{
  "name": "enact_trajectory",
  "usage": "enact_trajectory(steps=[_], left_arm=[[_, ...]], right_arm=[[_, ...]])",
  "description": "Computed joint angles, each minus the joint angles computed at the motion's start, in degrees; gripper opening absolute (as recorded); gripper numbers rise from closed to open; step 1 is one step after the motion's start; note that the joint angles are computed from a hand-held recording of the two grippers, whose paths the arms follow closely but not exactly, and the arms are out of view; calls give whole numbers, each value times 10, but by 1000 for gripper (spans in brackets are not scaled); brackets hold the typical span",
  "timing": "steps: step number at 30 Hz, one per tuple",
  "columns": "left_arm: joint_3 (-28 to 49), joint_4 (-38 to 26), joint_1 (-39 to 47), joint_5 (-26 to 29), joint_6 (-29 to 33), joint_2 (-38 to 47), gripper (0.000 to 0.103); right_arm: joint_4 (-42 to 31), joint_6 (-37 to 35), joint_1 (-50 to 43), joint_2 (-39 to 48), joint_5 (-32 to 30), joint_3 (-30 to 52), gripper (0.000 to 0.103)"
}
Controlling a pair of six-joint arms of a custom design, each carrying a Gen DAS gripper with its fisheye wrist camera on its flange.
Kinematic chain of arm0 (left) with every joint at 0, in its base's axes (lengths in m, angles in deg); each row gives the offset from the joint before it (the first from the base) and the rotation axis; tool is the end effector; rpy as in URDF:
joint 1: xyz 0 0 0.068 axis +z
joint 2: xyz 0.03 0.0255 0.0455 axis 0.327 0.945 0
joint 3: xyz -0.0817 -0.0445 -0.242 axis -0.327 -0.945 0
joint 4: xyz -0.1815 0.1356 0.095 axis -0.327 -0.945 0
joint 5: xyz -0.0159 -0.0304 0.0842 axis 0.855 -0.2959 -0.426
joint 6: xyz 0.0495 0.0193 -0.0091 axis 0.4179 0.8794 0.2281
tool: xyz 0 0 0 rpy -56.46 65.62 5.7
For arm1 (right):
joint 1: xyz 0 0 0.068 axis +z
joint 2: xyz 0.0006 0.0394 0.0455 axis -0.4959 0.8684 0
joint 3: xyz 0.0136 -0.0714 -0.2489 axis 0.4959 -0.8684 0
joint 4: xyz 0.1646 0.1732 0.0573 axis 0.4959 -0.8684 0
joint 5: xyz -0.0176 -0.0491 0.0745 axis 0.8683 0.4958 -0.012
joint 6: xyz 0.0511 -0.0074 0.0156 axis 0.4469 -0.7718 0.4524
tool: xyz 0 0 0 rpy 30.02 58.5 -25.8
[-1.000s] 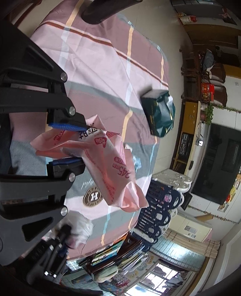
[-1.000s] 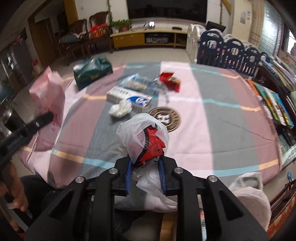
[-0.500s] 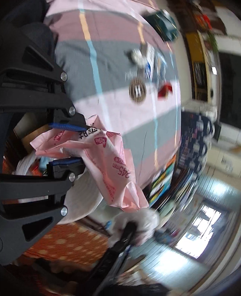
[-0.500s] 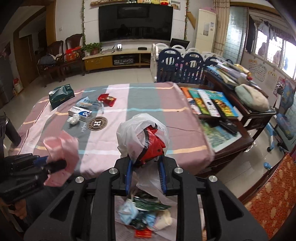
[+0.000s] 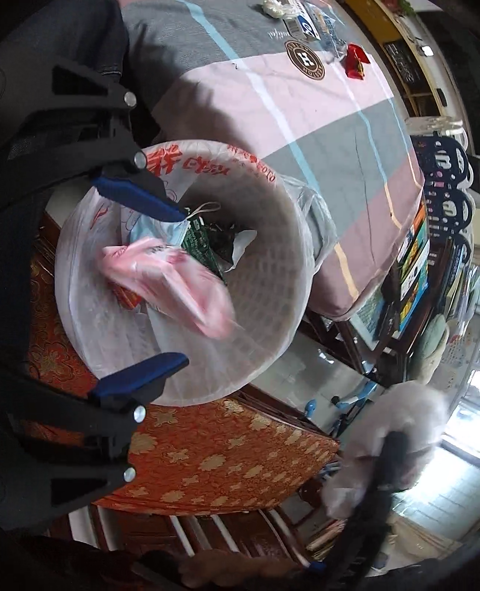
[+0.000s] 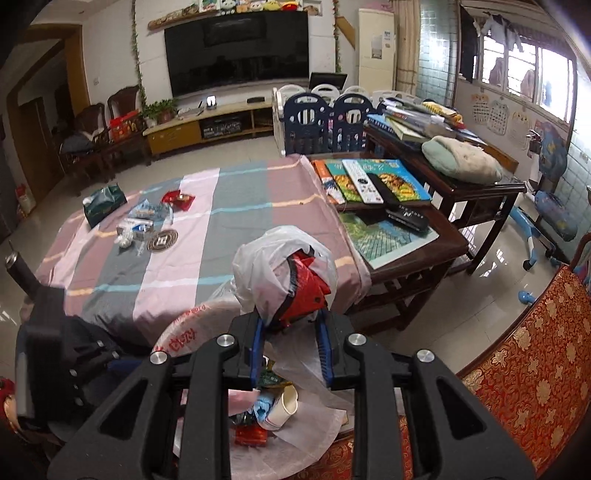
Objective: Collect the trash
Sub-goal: 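Open both tools to drop the bags into the wastebasket, then move the left tool to the crumpled white tissue and grasp it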
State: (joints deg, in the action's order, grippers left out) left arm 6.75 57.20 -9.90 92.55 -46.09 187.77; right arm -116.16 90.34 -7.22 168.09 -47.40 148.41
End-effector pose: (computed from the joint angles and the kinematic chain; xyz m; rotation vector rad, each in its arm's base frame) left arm 0.3312 -0.1955 0.1534 0.7078 2.5488 -0.5836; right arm 0.2818 0.1064 0.2602 0.0396 2.3440 0.0217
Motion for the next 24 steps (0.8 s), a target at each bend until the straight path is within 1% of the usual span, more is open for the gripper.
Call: enact_trajectory(steps=[2,3,5,6,7,8,10,12,15,18,21,24], left_arm=[[7,4,19,-2,-15,3,82],[5,10,30,-6,-29,0,83],[5,13,50,-10,-49,-3,83],[2,18,61,-16,-61,-5,84],[-1,23,68,-21,-72,-7,85],[-2,26,78,-22,-81,-7,85],[-7,33,98,-20,-100,-10,86],[-9,39,115,-22,-113,-11,86],[-10,44,139,-52,-120,-11,86],[-7,45,172,-85,-127,-5,86],[15,35,219,-81,-130,17,85],[57,23,262,-76,-131,50,81]], right_arm=[[-8,-1,8,17,-2,7,32],[-10,0,11,23,-7,9,35],[-11,1,16,31,-23,12,49],[-5,-1,18,30,-30,9,54],[0,-2,22,27,-28,6,64],[4,-3,27,24,-21,5,70],[11,-2,31,20,-13,4,74],[13,5,29,19,-20,7,76],[20,24,21,32,-41,14,77],[26,48,14,64,-65,29,77],[29,65,14,107,-90,59,77],[23,66,27,157,-97,102,77]])
